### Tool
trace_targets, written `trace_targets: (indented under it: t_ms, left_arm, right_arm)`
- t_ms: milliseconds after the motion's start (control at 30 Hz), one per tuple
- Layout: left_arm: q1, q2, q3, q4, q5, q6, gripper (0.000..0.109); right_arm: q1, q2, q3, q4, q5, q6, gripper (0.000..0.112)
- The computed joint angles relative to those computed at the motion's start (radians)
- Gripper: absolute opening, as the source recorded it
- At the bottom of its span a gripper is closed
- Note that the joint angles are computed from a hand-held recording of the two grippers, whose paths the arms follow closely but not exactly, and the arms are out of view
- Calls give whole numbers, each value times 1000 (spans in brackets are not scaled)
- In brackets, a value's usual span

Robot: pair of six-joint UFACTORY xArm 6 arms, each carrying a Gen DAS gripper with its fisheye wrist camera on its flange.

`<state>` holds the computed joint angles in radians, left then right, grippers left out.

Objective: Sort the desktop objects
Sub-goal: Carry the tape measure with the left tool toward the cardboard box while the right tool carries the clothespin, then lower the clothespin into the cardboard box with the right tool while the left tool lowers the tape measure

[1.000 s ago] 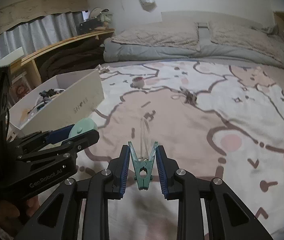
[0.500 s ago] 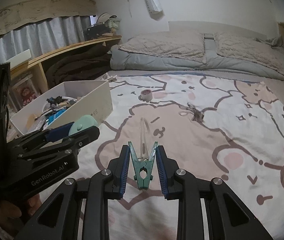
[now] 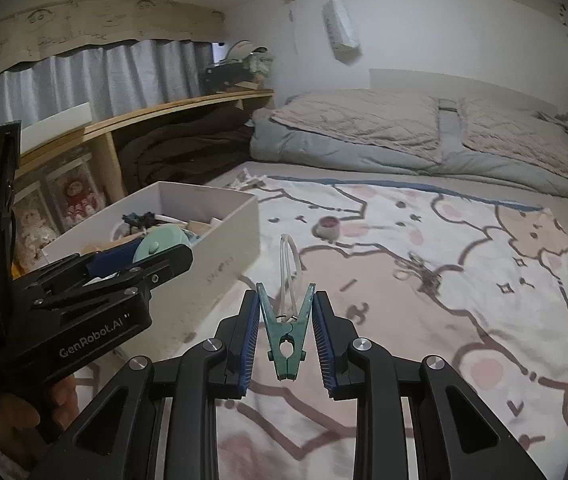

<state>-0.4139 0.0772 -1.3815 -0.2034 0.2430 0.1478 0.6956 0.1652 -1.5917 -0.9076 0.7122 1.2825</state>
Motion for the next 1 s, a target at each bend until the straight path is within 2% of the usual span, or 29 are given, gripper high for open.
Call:
trace_targets:
  t_ms: [300, 467, 1000]
  left_arm:
    - [70, -13, 6, 46, -5, -45, 50]
    - [115, -8, 0, 62, -4, -66, 50]
    - [234, 40, -64, 14, 3, -44, 50]
  right_arm:
    - [5, 130, -170, 63, -39, -102, 27]
    - [15, 233, -313, 119, -43, -185, 27]
    - [40, 557, -823, 318, 51, -459, 27]
